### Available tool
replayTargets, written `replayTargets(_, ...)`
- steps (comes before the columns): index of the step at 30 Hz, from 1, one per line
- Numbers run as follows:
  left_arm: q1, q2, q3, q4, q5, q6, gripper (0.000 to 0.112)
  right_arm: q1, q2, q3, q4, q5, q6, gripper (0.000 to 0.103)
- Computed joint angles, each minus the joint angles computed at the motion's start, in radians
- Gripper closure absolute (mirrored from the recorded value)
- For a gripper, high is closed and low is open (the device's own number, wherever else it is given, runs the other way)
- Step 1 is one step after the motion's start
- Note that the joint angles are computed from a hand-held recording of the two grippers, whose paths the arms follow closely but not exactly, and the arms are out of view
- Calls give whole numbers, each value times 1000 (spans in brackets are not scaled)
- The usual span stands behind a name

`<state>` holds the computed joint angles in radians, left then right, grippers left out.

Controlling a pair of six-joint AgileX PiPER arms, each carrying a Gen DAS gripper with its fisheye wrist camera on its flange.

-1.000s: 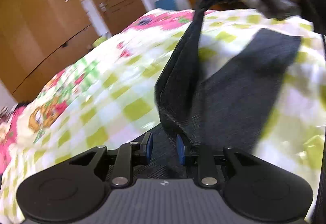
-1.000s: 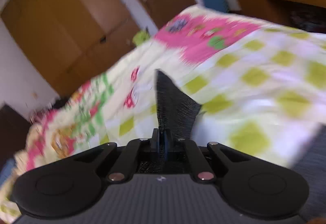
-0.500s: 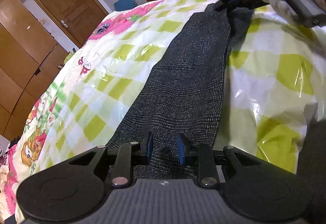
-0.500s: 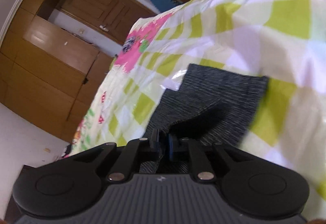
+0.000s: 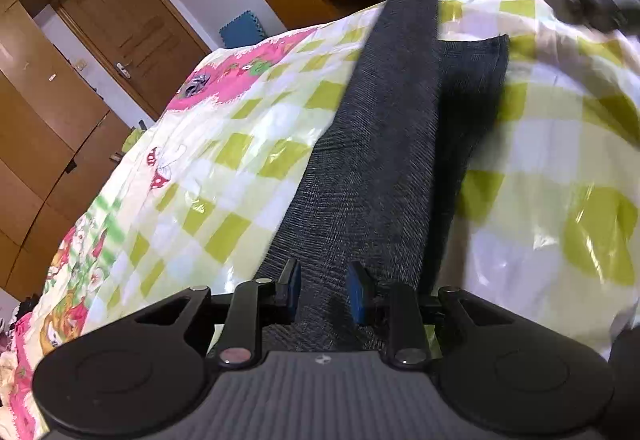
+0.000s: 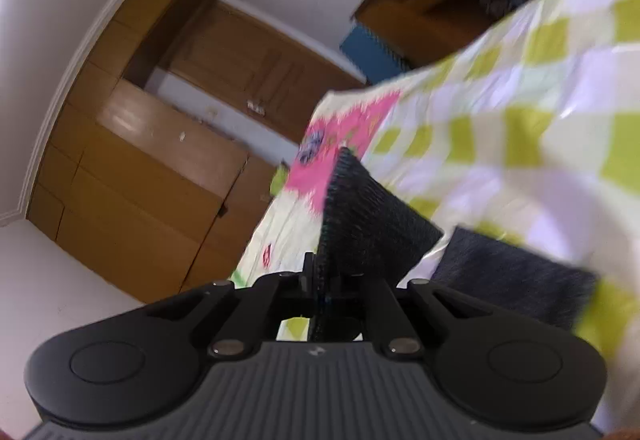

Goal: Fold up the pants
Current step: 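Grasp the trouser leg end with the right tool and lift it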

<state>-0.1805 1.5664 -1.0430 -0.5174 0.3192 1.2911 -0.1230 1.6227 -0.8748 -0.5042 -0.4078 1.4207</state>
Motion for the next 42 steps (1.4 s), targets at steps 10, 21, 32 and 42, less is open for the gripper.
replayTargets(10,-36,29,32,105,-14,-77,72,-69,125,19,-245,-39,259,87)
replayTargets(21,-13,27,-43,79,18,-97,71,-45,107,-238,-314,-99,269,98)
replayTargets(32,-30,44,13,61,-2,-37,70,-89,209,-75,-199,-13,229,94)
replayTargets(42,-45,45,17,107,-21,-87,70,-118,194,-161,-586,39,509,93)
